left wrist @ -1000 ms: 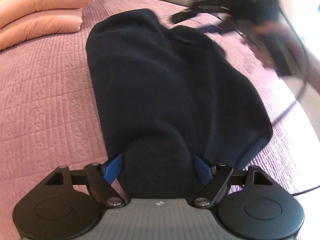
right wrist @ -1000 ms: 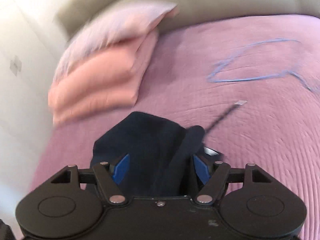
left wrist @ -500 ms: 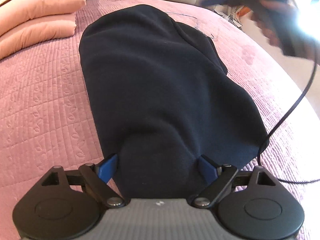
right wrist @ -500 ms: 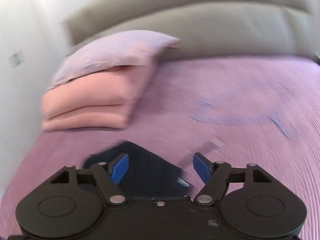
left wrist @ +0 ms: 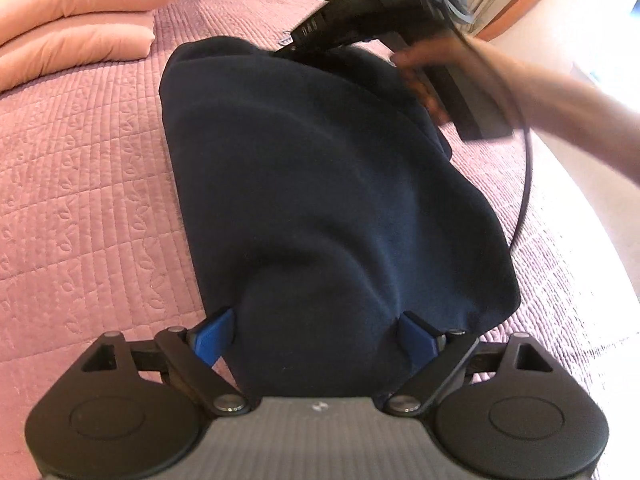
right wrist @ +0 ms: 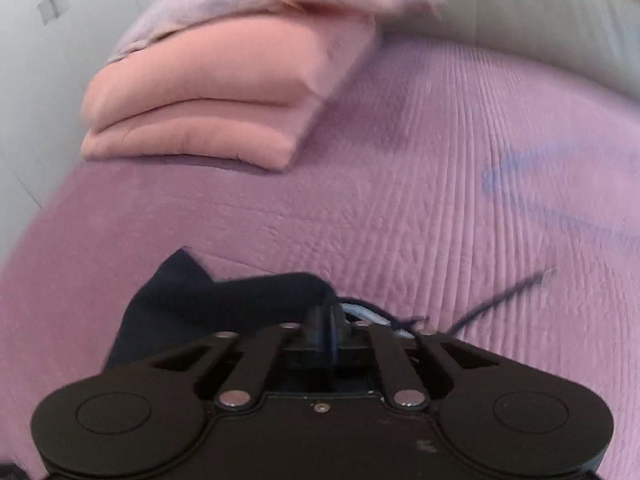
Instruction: Fold large clothes
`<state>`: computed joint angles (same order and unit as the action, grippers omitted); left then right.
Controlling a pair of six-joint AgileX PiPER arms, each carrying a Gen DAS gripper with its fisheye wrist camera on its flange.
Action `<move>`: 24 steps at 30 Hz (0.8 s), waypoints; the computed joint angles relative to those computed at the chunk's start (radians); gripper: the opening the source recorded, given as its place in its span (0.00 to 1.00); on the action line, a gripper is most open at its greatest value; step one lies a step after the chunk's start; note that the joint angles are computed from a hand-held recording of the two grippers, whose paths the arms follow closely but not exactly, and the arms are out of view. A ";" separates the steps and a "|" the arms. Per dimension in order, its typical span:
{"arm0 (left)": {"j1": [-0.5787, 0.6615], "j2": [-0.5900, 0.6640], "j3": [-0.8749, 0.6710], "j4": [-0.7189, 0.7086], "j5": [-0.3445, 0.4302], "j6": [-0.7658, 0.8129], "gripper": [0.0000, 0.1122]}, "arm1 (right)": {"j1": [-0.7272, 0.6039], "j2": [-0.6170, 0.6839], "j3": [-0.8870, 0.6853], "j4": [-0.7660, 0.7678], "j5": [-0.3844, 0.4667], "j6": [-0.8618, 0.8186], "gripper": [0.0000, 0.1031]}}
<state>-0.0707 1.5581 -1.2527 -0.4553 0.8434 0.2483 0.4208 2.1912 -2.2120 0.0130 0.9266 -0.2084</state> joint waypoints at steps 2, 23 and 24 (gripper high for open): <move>-0.007 0.001 -0.011 0.017 0.006 -0.025 0.80 | 0.047 -0.075 0.157 -0.190 -0.134 0.133 0.02; 0.041 -0.029 0.041 -0.053 0.121 -0.173 0.78 | -0.193 -0.349 0.412 0.268 -0.107 0.087 0.95; 0.063 -0.030 0.034 -0.081 0.151 -0.153 0.77 | -0.163 -0.339 0.406 0.203 -0.062 0.069 0.95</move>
